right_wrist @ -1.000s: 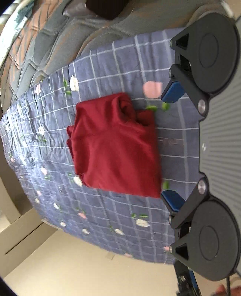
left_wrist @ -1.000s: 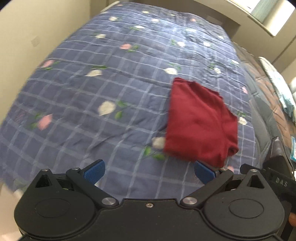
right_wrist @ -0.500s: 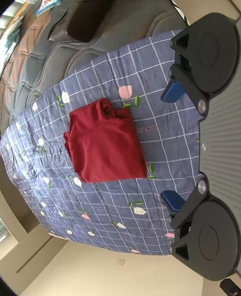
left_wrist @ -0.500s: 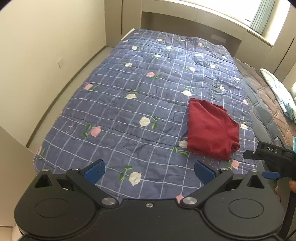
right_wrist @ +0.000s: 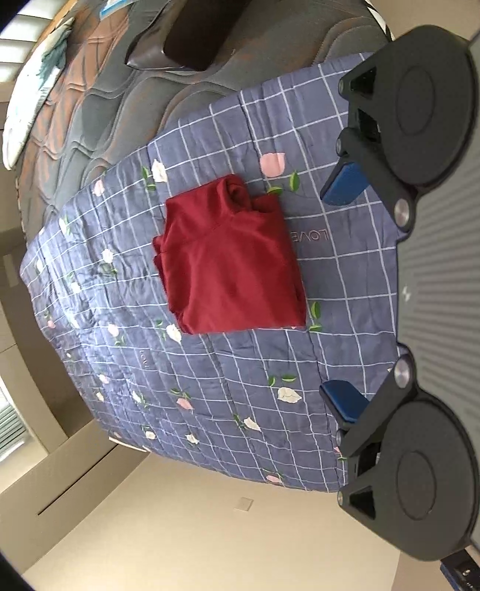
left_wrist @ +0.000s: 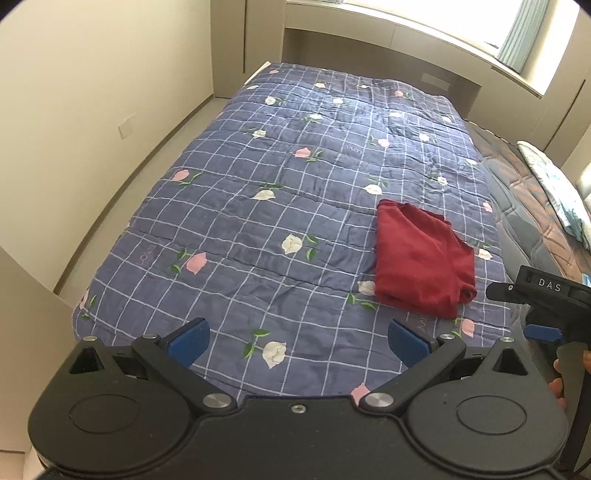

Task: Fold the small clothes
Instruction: 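Lift both open grippers away from the folded red sweater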

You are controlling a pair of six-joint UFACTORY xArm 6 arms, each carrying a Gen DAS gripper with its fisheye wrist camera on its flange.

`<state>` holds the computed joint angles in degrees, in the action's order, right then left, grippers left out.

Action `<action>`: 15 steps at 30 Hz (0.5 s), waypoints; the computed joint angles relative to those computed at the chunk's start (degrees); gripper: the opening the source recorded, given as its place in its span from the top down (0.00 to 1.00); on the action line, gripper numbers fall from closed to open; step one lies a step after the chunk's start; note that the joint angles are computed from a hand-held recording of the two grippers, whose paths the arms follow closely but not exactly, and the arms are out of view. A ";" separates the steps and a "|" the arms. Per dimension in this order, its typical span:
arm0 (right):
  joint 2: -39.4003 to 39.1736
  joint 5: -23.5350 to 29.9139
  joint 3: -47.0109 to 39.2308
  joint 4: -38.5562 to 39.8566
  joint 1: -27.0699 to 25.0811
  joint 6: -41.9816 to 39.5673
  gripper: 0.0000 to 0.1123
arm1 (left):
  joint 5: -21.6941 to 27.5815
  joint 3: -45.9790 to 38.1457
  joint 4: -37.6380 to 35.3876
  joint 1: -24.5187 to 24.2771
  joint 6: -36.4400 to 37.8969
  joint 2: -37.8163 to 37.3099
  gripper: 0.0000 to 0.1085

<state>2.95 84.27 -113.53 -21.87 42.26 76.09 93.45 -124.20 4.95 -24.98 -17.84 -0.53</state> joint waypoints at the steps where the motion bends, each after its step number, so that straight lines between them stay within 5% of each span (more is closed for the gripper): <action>1: -0.33 -0.17 0.38 -0.20 0.07 0.32 0.08 | -0.43 0.26 -0.12 -0.11 -0.16 -0.09 0.06; 15: -10.21 -4.52 13.50 -2.51 1.27 -0.19 0.08 | -2.89 0.96 -5.30 -1.16 -2.62 3.54 0.06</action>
